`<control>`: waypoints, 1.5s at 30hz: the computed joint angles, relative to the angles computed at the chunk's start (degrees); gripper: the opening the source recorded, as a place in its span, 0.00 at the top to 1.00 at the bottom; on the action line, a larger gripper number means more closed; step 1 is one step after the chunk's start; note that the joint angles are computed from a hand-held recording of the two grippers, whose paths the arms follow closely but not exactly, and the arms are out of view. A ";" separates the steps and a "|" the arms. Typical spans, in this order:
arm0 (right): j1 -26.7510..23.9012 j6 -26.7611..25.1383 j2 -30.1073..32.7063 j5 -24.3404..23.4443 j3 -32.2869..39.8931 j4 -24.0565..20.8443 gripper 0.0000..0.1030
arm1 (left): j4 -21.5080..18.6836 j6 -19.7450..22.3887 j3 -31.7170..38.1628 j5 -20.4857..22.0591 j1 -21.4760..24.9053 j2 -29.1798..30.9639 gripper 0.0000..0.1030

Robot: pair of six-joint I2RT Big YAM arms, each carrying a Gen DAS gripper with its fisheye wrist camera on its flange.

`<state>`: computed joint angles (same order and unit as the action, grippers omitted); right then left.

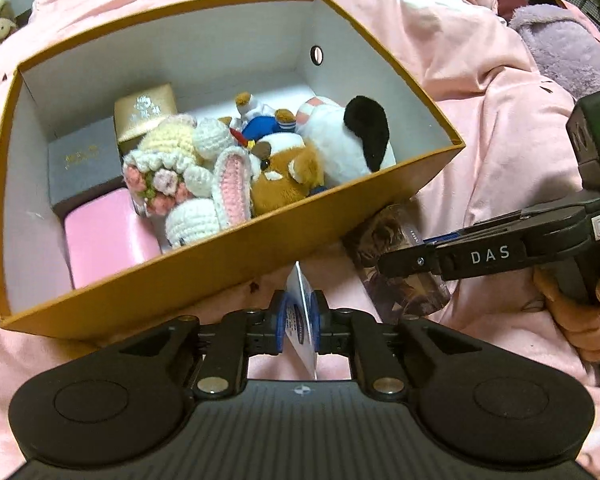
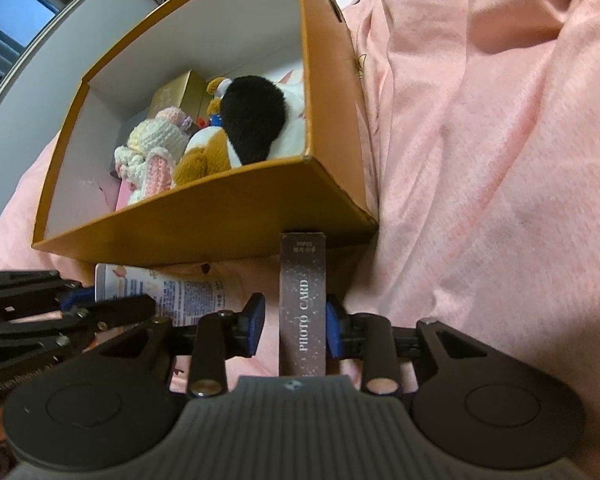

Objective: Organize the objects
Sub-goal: 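Lift the lotion tube and photo card pack and carry both toward the box, then lower the photo card pack into the box and open the right gripper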

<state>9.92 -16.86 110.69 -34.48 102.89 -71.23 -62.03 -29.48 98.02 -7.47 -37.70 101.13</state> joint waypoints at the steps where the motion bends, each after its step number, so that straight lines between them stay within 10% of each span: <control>1: 0.02 0.34 0.10 -0.09 0.07 0.07 0.67 | 0.32 -0.29 -0.28 -0.10 -0.04 -0.03 0.86; 13: 0.54 -0.81 -4.16 2.05 -3.91 3.08 0.77 | 3.20 -5.34 -4.49 -1.02 -0.54 -4.37 0.87; 31: -1.94 -5.17 -10.56 -9.62 1.05 -2.54 0.77 | 9.62 -6.90 -5.24 -2.07 0.53 -13.93 0.87; 45: 6.53 -27.97 2.67 2.05 23.23 -2.27 0.77 | 6.03 -3.13 3.19 -2.90 8.00 -6.76 0.87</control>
